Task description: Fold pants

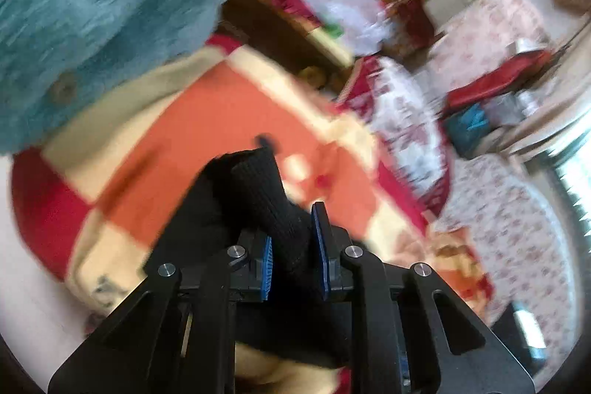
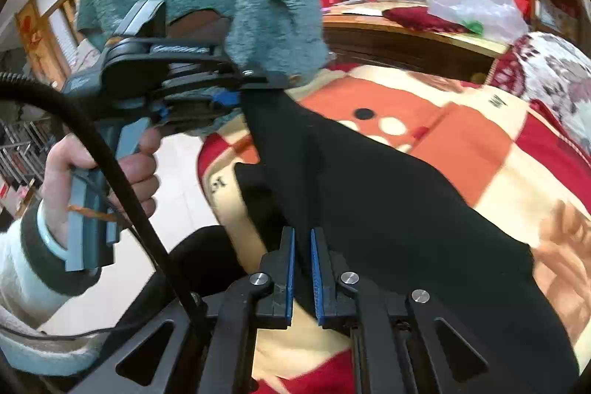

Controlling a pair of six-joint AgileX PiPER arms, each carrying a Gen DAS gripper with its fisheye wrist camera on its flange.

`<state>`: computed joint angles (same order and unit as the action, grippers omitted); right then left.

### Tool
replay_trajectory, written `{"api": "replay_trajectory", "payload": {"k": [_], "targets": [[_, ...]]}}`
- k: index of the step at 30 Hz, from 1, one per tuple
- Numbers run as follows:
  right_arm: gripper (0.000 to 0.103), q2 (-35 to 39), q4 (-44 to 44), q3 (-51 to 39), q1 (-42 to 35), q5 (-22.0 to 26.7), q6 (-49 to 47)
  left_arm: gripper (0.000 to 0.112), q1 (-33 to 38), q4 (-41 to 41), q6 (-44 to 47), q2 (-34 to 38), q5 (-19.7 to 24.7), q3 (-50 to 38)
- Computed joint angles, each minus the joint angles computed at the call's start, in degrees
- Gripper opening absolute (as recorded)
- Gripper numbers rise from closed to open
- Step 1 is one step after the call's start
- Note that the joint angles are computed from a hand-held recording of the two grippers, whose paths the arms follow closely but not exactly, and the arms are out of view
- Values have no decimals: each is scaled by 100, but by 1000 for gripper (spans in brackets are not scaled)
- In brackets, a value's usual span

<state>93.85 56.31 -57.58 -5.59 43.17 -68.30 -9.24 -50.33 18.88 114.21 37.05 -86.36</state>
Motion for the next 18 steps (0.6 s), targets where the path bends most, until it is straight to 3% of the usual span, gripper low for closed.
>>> {"api": "replay_trajectory", "payload": {"k": [2, 5, 9, 12, 15, 18], "targets": [[8, 105, -141, 17, 247, -148, 77, 18, -39, 697, -548, -32, -142, 330], [8, 410, -513, -30, 432, -287, 437, 18, -2, 1054, -803, -125, -162, 731], [13, 381, -219, -61, 107, 133, 449, 36, -202, 2056, -1512, -596, -489, 1104], [39, 109, 15, 104, -426, 563, 285, 40, -435, 3147, -2329, -1107, -904, 1389], [42, -242, 143, 366, -1168, 937, 235, 45, -616, 3387, -2522, -1468, -1152, 1553], [42, -587, -46, 656, -2139, 1204, 198, 47, -906, 2954, -2045, -1464, -1005, 1354]]}}
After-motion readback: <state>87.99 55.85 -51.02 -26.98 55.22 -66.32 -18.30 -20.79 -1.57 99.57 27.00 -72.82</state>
